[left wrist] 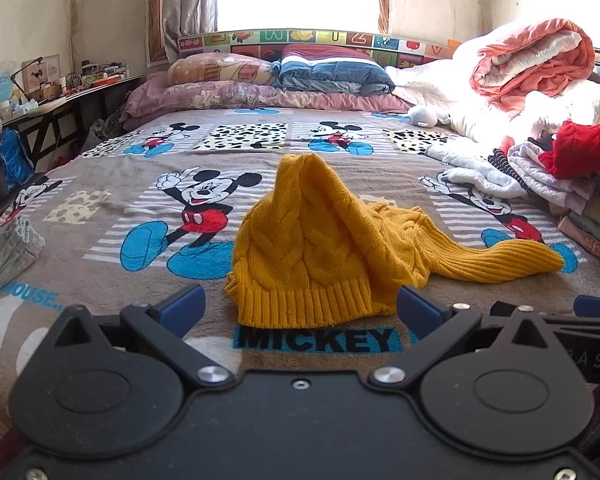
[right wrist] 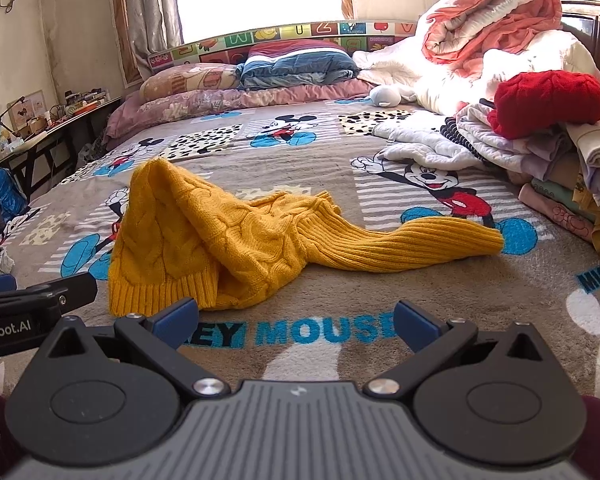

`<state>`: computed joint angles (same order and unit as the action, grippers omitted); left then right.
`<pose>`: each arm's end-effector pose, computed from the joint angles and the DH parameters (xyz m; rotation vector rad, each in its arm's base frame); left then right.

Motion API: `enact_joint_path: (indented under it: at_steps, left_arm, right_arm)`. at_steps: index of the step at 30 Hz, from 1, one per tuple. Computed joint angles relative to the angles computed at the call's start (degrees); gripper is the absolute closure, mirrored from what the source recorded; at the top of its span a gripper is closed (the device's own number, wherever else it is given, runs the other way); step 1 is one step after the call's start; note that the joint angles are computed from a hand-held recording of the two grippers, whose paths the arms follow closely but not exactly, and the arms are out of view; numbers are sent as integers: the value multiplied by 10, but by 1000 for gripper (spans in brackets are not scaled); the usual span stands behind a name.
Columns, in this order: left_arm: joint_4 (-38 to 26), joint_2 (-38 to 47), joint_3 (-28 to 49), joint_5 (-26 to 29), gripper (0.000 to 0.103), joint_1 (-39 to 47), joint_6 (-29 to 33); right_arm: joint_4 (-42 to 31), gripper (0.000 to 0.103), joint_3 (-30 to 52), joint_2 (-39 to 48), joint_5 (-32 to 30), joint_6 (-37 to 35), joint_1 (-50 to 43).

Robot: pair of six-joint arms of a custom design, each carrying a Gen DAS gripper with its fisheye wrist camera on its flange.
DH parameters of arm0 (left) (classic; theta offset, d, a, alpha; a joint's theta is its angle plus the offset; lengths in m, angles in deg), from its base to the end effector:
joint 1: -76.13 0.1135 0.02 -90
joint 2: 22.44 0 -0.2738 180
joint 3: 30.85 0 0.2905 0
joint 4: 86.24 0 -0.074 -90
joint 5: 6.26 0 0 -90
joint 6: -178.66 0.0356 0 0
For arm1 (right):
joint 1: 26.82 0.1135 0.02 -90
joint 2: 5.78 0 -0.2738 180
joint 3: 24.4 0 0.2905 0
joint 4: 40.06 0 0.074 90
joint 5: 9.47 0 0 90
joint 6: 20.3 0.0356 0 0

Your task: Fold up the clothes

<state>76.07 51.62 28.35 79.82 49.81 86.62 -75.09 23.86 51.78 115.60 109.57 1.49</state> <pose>0.2860 -0.1388 0.2433 0.4117 2.1053 -0.2168 0.2153 0.0928 0.2256 0.5037 2.1212 -0.0555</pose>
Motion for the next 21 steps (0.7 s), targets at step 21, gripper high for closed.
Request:
enact_joint_path:
  at_steps: [21]
  left_arm:
    - [10,4,-6,19,0,10,-3]
  right_arm:
    - [6,0,-1,0,8,1,5]
